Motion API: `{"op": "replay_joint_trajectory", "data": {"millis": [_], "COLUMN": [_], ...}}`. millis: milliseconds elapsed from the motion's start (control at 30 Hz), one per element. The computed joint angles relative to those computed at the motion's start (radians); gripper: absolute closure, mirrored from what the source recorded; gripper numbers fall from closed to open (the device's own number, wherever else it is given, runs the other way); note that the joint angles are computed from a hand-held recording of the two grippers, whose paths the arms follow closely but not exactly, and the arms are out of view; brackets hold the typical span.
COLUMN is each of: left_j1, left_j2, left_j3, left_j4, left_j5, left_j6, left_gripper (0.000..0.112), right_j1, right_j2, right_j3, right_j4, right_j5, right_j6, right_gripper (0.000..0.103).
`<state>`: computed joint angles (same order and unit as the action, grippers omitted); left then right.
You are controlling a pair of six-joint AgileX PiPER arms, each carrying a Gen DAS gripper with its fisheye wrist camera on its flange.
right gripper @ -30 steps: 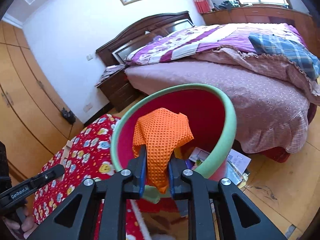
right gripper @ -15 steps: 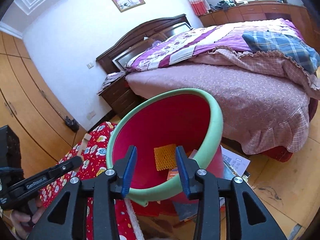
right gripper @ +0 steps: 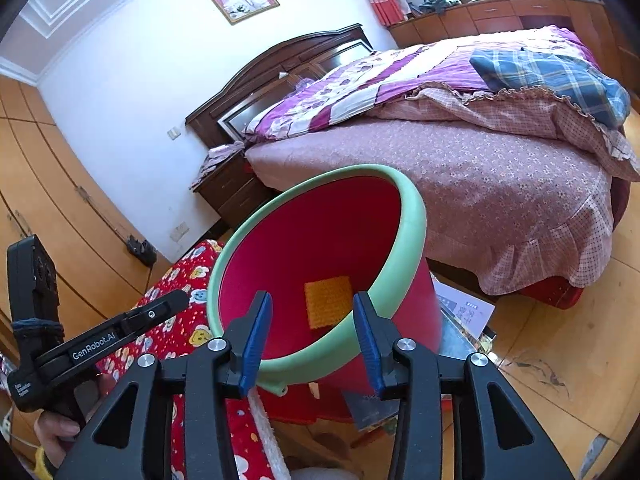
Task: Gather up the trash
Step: 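Open both grippers to drop the orange bag and wooden stick into the bucket, then withdraw both open grippers from the bucket back over the bedspread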
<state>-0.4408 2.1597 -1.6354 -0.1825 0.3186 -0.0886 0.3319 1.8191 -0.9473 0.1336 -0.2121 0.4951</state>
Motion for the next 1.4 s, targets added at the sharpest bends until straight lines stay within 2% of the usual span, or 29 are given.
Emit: {"op": "replay_joint_trajectory", "data": {"millis": [100, 167, 267, 400, 567, 667, 800, 1100, 1400], "left_j1": [0.006, 0.007, 0.009, 0.016, 0.026, 0.031, 0.046, 0.102, 0.132], "left_j2": [-0.038, -0.072, -0.118, -0.193, -0.3, -0.362, -0.44, -0.599, -0.734], "left_j3": [0.057, 0.102, 0.164, 0.27, 0.411, 0.491, 0.585, 0.783, 0.948], "left_j4": [-0.009, 0.023, 0.099, 0.181, 0.394, 0.549, 0.685, 0.967, 1.339], "left_j5": [-0.017, -0.026, -0.031, -0.058, -0.09, -0.104, -0.104, -0.111, -0.077], "left_j6": [-0.003, -0.045, -0.128, -0.222, -0.444, -0.606, -0.763, -1.083, -1.473], "left_gripper": [0.069, 0.067, 0.067, 0.067, 0.067, 0.067, 0.067, 0.067, 0.067], "right_j1": [0.017, 0.031, 0.063, 0.104, 0.171, 0.221, 0.285, 0.41, 0.512], "right_j2": [-0.008, -0.014, -0.028, -0.045, -0.069, -0.083, -0.096, -0.072, -0.05], "right_j3": [0.0, -0.004, -0.007, -0.011, -0.018, -0.023, -0.033, -0.094, -0.134], "right_j4": [0.044, 0.079, 0.218, 0.387, 0.723, 0.89, 1.068, 1.354, 1.461], "right_j5": [0.008, 0.02, 0.033, 0.046, 0.042, 0.031, 0.002, -0.049, -0.1], "right_j6": [-0.04, -0.077, -0.218, -0.392, -0.735, -0.903, -1.081, -1.379, -1.498], "right_gripper": [0.049, 0.047, 0.039, 0.035, 0.03, 0.03, 0.028, 0.027, 0.026]}}
